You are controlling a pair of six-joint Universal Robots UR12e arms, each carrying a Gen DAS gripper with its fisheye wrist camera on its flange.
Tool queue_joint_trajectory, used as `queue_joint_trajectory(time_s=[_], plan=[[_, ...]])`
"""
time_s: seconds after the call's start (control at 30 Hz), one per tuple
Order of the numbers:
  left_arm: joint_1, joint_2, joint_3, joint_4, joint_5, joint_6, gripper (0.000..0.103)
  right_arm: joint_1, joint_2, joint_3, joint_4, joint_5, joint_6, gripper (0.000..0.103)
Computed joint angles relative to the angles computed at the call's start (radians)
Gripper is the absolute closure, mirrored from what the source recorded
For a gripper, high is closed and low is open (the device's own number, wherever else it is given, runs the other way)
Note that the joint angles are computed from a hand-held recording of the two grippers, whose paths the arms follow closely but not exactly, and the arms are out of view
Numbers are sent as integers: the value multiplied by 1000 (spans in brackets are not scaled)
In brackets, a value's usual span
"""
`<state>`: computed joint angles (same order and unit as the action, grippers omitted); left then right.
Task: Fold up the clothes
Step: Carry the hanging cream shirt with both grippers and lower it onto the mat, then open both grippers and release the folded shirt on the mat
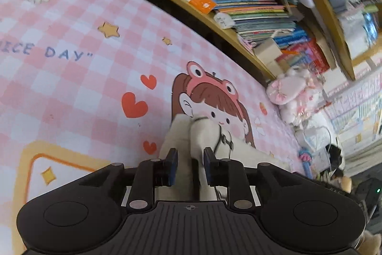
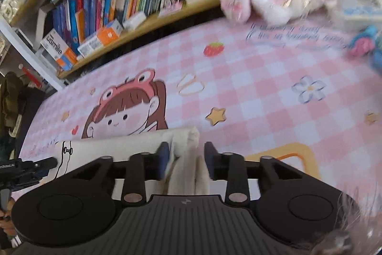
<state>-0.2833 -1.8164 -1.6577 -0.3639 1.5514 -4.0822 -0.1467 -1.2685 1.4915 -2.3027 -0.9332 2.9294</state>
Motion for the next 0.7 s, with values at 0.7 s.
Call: queue_joint_trajectory(time_s=[0.7], plan=[[-44,8,-55,85,38,-101,92,-30,-61,71,154,-3,-47,74]])
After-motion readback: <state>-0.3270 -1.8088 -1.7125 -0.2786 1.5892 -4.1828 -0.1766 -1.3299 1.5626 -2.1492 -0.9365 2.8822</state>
